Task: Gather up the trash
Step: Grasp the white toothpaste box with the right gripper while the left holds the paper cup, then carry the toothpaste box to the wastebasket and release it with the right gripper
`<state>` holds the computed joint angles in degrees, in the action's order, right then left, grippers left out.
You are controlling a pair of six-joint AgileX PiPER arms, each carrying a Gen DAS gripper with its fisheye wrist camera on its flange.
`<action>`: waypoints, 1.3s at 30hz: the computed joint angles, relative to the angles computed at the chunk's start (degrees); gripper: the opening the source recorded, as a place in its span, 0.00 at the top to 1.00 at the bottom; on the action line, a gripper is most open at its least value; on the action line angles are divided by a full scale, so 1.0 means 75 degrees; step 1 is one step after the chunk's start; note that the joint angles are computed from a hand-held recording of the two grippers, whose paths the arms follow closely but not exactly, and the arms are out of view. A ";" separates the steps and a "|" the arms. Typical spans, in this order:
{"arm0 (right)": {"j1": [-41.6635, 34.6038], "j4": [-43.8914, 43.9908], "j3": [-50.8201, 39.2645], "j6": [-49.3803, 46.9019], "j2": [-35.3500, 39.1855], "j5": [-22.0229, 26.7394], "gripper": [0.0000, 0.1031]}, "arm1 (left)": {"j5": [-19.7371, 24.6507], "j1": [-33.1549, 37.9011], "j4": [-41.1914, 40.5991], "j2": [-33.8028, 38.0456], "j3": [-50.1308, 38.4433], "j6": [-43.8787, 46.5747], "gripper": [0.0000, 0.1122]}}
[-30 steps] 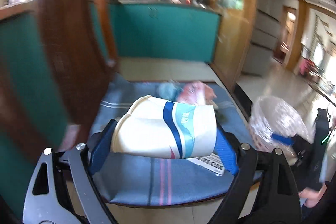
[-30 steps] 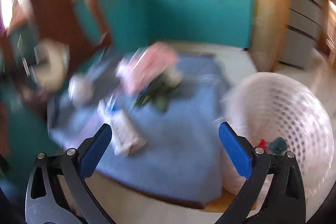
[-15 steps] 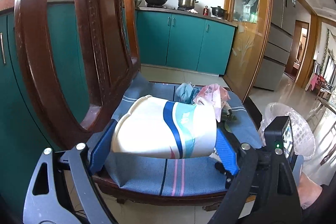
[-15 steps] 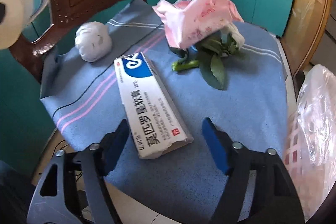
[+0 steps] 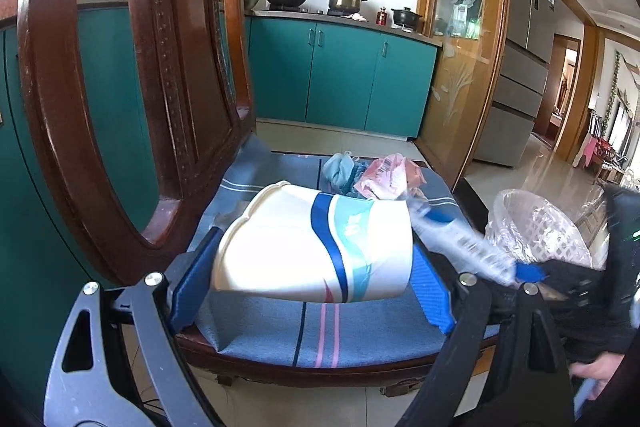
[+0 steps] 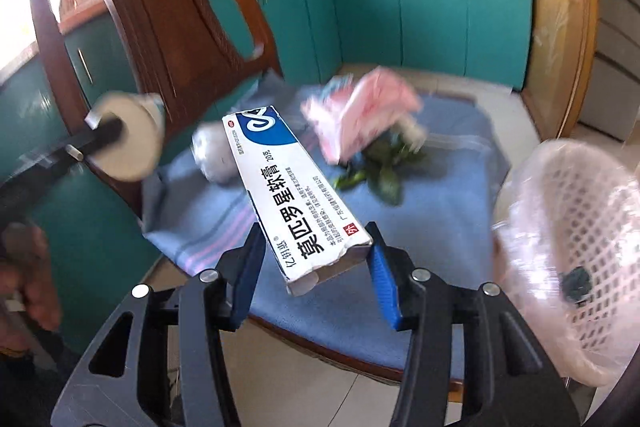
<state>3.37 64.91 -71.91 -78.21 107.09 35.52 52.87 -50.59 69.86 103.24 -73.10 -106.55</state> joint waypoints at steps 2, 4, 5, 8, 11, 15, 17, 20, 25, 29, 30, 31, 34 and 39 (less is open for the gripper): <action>-0.0162 0.0571 0.0406 -0.0442 -0.0373 -0.0148 0.51 | 0.0024 -0.0031 0.0010 0.0063 -0.0068 0.0019 0.23; -0.0330 0.0907 0.0666 -0.0614 -0.0621 -0.0272 0.51 | 0.0031 -0.0070 0.0016 0.0148 -0.0157 0.0018 0.23; -0.0395 0.0989 0.0753 -0.0603 -0.0694 -0.0349 0.51 | 0.0037 -0.0090 0.0021 0.0190 -0.0198 0.0018 0.23; -0.0391 0.0850 0.0679 -0.0358 -0.0645 -0.0518 0.51 | 0.0102 -0.0186 -0.0057 0.0411 -0.0466 0.0241 0.23; -0.0429 0.0612 0.0619 -0.0019 -0.0573 -0.0613 0.51 | 0.0148 -0.0258 -0.0137 0.0596 -0.0681 0.0428 0.23; -0.0369 0.0570 0.0561 0.0095 -0.0495 -0.0738 0.51 | 0.0177 -0.0291 -0.0220 0.0729 -0.0819 0.0575 0.23; -0.0351 0.0558 0.0561 0.0095 -0.0504 -0.0742 0.51 | 0.0151 -0.0261 -0.0232 0.0723 -0.0790 0.0562 0.23; -0.0341 0.0690 0.0616 -0.0072 -0.0527 -0.0790 0.51 | 0.0119 -0.0221 -0.0250 0.0702 -0.0756 0.0545 0.23; -0.0329 0.0697 0.0637 -0.0083 -0.0540 -0.0798 0.51 | 0.0040 -0.0162 -0.0311 0.0695 -0.0707 0.0581 0.23; -0.0322 0.0719 0.0640 -0.0096 -0.0556 -0.0809 0.51 | -0.0014 -0.0135 -0.0335 0.0675 -0.0666 0.0582 0.23; -0.0325 0.0737 0.0651 -0.0109 -0.0560 -0.0809 0.51 | -0.0012 -0.0139 -0.0330 0.0678 -0.0665 0.0575 0.23; -0.0313 0.0733 0.0646 -0.0092 -0.0556 -0.0814 0.51 | -0.0019 -0.0135 -0.0341 0.0681 -0.0666 0.0594 0.23; -0.0305 0.0719 0.0640 -0.0072 -0.0555 -0.0826 0.51 | -0.0013 -0.0136 -0.0394 0.0713 -0.0713 0.0674 0.23; -0.0300 0.0720 0.0640 -0.0079 -0.0551 -0.0829 0.51 | -0.0021 -0.0120 -0.0466 0.0754 -0.0755 0.0744 0.23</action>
<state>1.12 70.31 -67.12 -78.80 102.96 29.30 52.71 -51.49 66.37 108.90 -78.76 -100.97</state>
